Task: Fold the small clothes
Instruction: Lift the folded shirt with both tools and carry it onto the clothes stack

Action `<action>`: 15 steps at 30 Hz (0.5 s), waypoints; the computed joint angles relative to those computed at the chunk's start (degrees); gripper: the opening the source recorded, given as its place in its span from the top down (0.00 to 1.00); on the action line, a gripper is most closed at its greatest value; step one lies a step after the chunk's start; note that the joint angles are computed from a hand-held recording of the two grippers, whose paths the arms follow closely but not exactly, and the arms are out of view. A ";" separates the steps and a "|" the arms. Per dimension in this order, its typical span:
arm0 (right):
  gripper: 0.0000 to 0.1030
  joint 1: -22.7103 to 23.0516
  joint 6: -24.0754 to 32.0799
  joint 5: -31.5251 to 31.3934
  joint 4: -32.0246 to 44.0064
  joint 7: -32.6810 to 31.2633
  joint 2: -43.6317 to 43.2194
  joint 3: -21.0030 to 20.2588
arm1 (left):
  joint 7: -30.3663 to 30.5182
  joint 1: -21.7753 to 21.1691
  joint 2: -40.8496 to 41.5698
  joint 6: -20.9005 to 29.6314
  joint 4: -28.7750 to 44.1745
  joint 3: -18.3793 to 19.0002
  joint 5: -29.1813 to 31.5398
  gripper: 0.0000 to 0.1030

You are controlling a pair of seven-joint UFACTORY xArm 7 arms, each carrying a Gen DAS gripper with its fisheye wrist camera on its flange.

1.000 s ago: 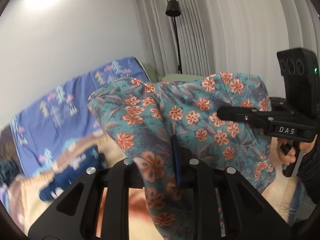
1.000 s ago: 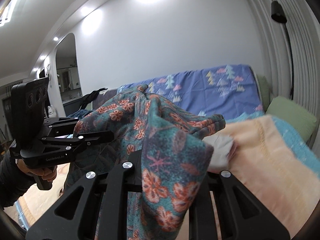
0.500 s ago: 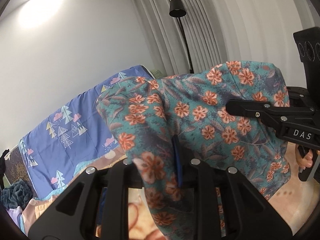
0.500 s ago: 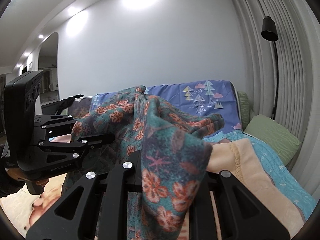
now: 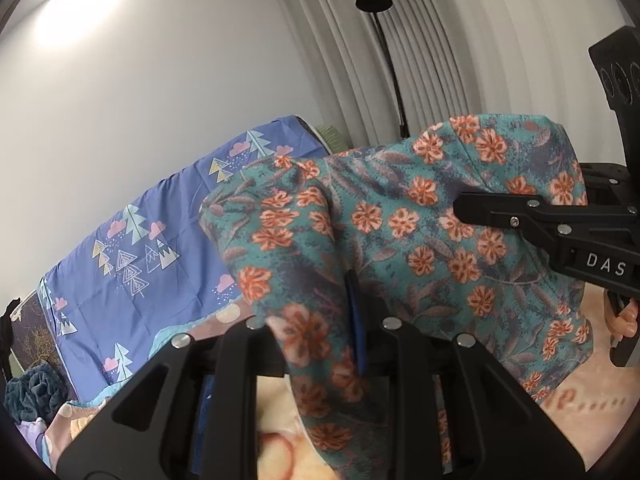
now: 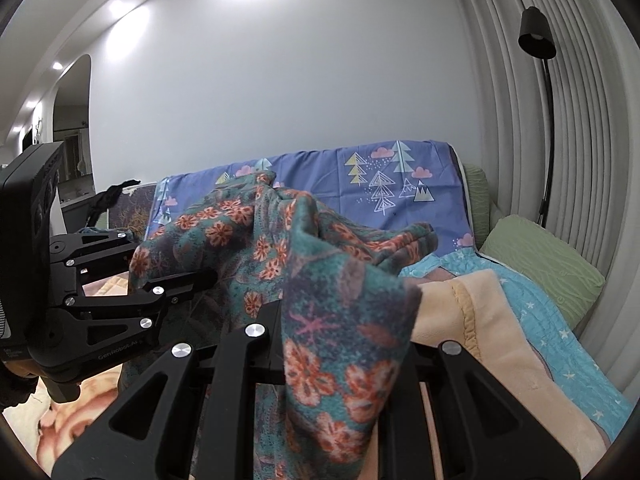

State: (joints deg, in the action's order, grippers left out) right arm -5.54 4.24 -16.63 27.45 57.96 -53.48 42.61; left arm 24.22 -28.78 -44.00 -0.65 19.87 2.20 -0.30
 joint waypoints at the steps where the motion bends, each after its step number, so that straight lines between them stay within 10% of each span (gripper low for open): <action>1: 0.83 -0.88 -0.25 -0.22 0.54 -0.09 0.72 0.39 | -0.10 0.18 1.00 -0.62 0.33 -0.04 0.00 0.77; 15: 0.83 -15.83 -6.88 -0.22 7.02 -0.10 11.66 9.42 | 0.02 5.00 14.48 -6.77 6.26 0.20 2.28 0.75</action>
State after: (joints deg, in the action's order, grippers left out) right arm -21.37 -2.64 -16.85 34.47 57.86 -41.82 52.03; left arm 24.24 -23.78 -29.52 -7.42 26.14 2.40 1.98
